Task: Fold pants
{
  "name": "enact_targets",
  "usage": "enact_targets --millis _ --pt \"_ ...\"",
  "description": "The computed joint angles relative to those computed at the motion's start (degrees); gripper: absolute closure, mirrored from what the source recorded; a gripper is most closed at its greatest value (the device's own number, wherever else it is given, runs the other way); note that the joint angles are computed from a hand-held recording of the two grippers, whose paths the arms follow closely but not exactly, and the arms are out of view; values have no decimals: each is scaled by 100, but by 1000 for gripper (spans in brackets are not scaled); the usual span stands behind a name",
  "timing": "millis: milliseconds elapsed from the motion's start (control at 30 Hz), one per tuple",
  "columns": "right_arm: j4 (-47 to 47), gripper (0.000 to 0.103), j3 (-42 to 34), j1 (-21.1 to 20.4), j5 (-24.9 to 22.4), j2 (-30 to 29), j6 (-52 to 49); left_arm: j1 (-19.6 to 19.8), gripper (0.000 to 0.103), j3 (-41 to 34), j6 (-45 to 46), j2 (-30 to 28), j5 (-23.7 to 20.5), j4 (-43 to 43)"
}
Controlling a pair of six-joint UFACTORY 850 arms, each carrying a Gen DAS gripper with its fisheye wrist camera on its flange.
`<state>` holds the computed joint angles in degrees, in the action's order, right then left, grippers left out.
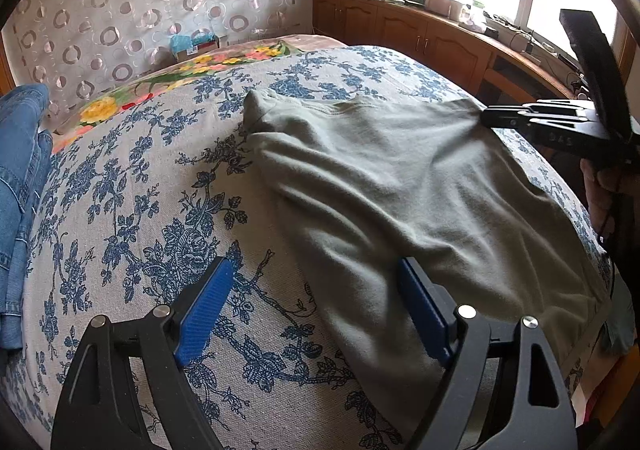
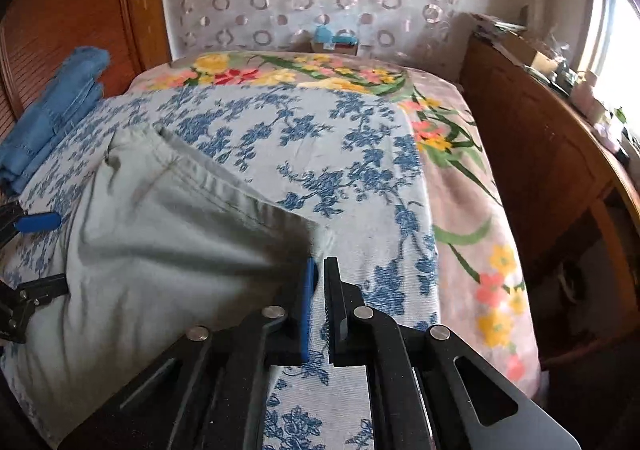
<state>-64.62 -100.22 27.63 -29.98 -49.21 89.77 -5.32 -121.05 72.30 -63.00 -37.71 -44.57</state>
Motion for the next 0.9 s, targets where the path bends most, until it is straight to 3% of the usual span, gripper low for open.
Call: enact_targets --millis 233,300,600,733,900 --pt "-1036 70 672 255 37 388 1362 5 14 -42 -90 -22 -8 66" --pt "-1275 66 906 371 29 498 1726 4 13 -68 -154 -37 14 116" --pt "-1967 66 1925 900 -222 1047 2954 52 13 203 -289 161 101 65" --pt "-2350 66 2290 1040 -174 1228 3628 205 13 1238 677 825 387 -879" --pt "-2684 66 2533 1206 -215 1366 4155 401 15 2202 1671 1412 270 -1682"
